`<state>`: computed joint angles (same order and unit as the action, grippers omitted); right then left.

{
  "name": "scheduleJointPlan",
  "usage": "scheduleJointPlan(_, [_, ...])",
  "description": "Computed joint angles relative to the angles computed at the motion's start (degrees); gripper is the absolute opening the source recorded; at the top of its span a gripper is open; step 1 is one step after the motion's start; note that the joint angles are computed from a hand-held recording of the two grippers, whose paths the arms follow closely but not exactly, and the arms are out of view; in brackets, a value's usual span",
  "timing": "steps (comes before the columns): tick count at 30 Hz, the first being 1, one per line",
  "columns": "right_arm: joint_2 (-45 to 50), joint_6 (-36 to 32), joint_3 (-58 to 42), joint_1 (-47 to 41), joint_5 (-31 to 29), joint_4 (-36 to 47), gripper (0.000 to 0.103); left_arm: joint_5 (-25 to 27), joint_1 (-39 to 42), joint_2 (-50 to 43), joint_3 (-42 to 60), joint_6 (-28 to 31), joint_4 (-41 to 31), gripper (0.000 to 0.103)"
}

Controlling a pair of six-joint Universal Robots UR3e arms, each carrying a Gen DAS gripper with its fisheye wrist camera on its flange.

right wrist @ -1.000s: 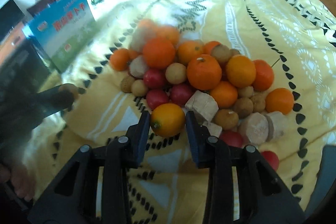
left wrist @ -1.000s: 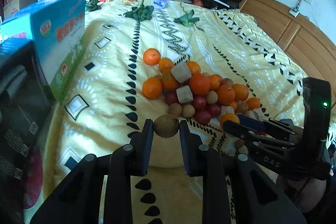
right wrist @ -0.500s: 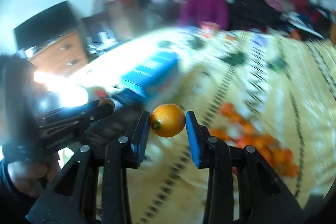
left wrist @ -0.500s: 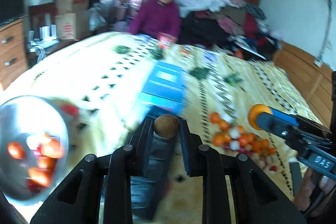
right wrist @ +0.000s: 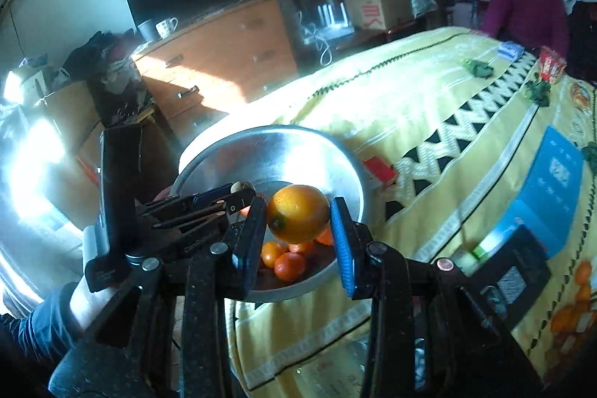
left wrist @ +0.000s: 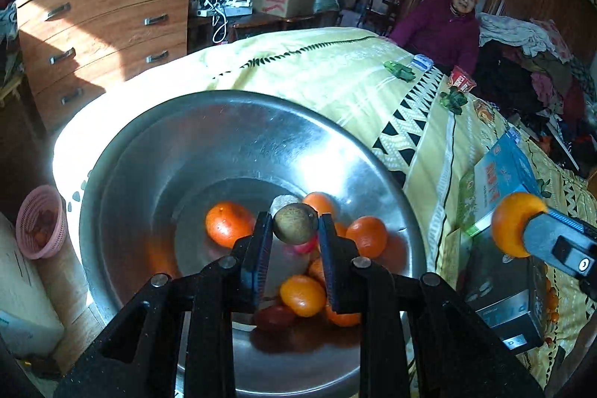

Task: Organize fruits
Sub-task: 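Carry the kiwi and mandarin over the steel bowl and open both tools, then move both open tools from the bowl back to the fruit pile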

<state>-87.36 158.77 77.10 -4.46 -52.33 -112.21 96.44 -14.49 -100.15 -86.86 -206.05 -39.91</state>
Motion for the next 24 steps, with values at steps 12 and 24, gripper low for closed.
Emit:
scheduleJointPlan(12, [11.2,4.2,-7.5,7.2,-6.8,3.4,0.036,-4.8,3.8,1.6,-5.1,2.4,1.9,0.032])
scheduleJointPlan(24, [-10.5,4.2,7.0,0.3,-4.5,-5.0,0.059,10.0,-6.4,-0.8,5.6,3.7,-2.4,0.061])
